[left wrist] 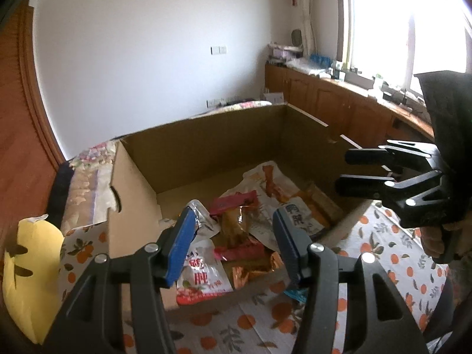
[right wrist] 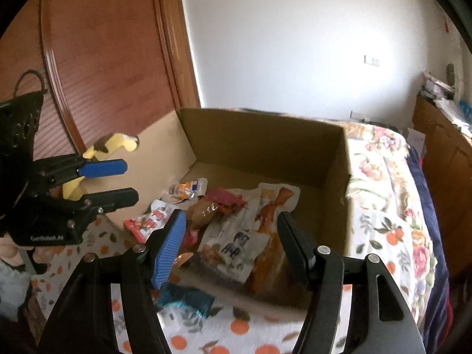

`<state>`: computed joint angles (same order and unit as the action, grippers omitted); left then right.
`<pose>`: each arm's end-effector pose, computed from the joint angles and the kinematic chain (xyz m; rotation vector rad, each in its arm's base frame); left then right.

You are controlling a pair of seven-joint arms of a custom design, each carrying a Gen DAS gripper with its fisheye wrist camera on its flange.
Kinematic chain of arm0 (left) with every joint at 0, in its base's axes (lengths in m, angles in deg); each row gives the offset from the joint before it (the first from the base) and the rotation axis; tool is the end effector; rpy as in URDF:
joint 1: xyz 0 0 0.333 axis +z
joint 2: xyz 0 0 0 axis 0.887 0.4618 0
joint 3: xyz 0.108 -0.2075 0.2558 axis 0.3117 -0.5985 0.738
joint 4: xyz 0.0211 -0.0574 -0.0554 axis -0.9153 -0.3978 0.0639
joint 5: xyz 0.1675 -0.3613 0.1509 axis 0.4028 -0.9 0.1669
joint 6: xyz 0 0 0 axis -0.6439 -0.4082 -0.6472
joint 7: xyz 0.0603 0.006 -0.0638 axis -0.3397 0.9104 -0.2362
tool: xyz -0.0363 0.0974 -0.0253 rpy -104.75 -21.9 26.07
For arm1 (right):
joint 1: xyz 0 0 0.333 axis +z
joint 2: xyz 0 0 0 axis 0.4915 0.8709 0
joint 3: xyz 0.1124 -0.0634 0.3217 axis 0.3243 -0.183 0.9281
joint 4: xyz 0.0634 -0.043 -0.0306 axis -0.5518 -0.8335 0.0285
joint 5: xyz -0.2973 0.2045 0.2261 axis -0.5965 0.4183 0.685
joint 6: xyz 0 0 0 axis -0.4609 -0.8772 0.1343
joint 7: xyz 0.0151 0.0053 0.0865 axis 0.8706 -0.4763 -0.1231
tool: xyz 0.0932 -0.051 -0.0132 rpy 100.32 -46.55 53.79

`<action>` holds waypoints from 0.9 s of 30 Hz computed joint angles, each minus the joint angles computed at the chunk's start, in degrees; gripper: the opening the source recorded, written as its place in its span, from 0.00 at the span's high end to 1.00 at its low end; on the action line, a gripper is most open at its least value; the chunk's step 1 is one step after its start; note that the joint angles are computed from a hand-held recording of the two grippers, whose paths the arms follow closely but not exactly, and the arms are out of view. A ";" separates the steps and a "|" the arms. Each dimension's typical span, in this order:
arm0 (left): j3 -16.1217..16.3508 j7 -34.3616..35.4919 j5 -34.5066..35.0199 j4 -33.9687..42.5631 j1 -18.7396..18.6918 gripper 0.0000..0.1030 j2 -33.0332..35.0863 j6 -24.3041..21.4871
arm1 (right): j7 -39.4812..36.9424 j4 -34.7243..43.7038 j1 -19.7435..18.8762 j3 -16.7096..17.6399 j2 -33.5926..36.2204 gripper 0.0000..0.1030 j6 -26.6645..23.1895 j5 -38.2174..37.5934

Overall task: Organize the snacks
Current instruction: 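Move both tools back from the box to the remaining snacks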

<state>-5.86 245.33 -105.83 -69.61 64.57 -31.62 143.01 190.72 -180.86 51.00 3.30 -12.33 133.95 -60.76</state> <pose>0.6722 -0.0847 0.4755 -0.9314 2.3769 -1.1644 0.6002 0.2833 0.4833 -1.6801 1.5835 -0.6690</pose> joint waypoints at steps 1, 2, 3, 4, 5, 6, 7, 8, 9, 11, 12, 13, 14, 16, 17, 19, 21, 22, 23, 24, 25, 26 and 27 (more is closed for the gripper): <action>-0.07 0.96 -1.02 -0.88 0.35 0.47 -0.84 -0.37 | 3.50 -1.35 1.07 -0.88 -1.46 0.35 0.00 -3.35; 0.02 1.70 -1.73 -1.75 0.47 0.47 -1.60 -0.43 | 5.77 -2.24 1.30 -0.92 -2.40 0.35 -0.17 -5.50; 0.16 2.67 -2.52 -2.86 0.51 0.47 -2.55 -0.40 | 8.03 -3.19 1.30 -0.69 -3.38 0.35 -0.11 -7.58; 0.37 3.93 -3.52 -4.25 0.55 0.46 -3.68 -0.53 | 9.69 -4.11 1.10 -0.18 -4.30 0.35 -0.15 -9.17; 0.67 4.85 -4.42 -5.37 0.44 0.46 -4.58 -0.62 | 11.50 -4.84 0.82 0.32 -5.11 0.35 -0.51 -10.99; 0.99 5.74 -5.40 -6.72 0.28 0.46 -5.62 -0.67 | 14.07 -5.62 0.65 0.91 -6.02 0.35 -1.30 -13.37; 1.39 6.73 -6.53 -8.11 0.14 0.46 -6.68 -0.96 | 16.86 -6.76 0.39 1.61 -7.13 0.35 -1.80 -15.88; 1.85 7.63 -7.69 -9.33 -0.02 0.46 -7.56 -1.46 | 19.07 -7.47 -0.04 2.35 -7.77 0.35 -2.06 -17.85; 2.34 8.44 -8.68 -10.67 -0.18 0.46 -8.38 -2.09 | 20.60 -8.01 -0.50 3.07 -8.22 0.35 -2.38 -19.13; 3.19 10.11 -9.67 -12.91 -0.64 0.45 -9.47 -2.90 | 25.00 -9.63 -1.11 4.39 -9.30 0.35 -3.06 -22.53; 3.47 10.61 -9.58 -13.97 -0.96 0.45 -9.92 -2.82 | 27.42 -10.32 -1.42 4.92 -9.64 0.35 -3.11 -24.20; 3.68 11.12 -9.39 -15.13 -1.29 0.45 -10.34 -2.44 | 28.94 -10.80 -1.72 5.33 -9.78 0.35 -2.95 -25.16; 3.83 11.78 -9.53 -16.07 -1.63 0.45 -10.66 -2.08 | 30.70 -11.31 -1.92 5.70 -9.75 0.35 -2.70 -26.23; 4.05 12.78 -9.45 -17.87 -2.26 0.45 -11.11 -1.51 | 34.78 -11.91 -2.15 6.22 -9.68 0.34 -1.82 -29.78; 4.12 13.10 -9.43 -18.62 -2.55 0.44 -11.32 -1.31 | 37.25 -12.07 -2.19 6.39 -9.53 0.34 -1.42 -31.96; 4.14 13.48 -9.22 -19.91 -3.12 0.44 -11.31 -0.76 | 39.06 -12.60 -2.05 6.71 -9.21 0.33 -1.50 -32.96; 3.98 13.02 -8.86 -20.88 -3.69 0.45 -11.11 0.10 | 40.30 -13.08 -1.90 6.82 -9.03 0.33 -1.50 -33.76; 3.96 12.59 -8.47 -21.06 -3.86 0.45 -10.96 0.12 | 39.92 -13.26 -1.75 6.95 -8.78 0.33 -2.05 -33.33; 3.90 11.80 -7.73 -21.19 -4.04 0.45 -10.78 0.27 | 39.07 -13.44 -1.59 7.02 -8.65 0.33 -2.61 -32.65; 3.73 10.88 -6.91 -21.28 -4.29 0.45 -10.50 0.86 | 38.55 -13.71 -1.38 7.13 -8.67 0.33 -3.21 -32.18; 3.63 10.60 -6.67 -21.54 -4.45 0.45 -10.47 1.34 | 37.35 -13.77 -1.24 7.17 -8.41 0.33 -3.71 -31.14; 3.51 9.96 -6.11 -21.58 -4.63 0.45 -10.27 1.89 | 36.74 -13.84 -1.17 7.11 -8.24 0.33 -3.73 -30.62; 3.51 9.66 -5.82 -21.61 -4.67 0.45 -10.18 1.91 | 36.21 -13.86 -1.12 7.04 -8.10 0.33 -3.70 -30.05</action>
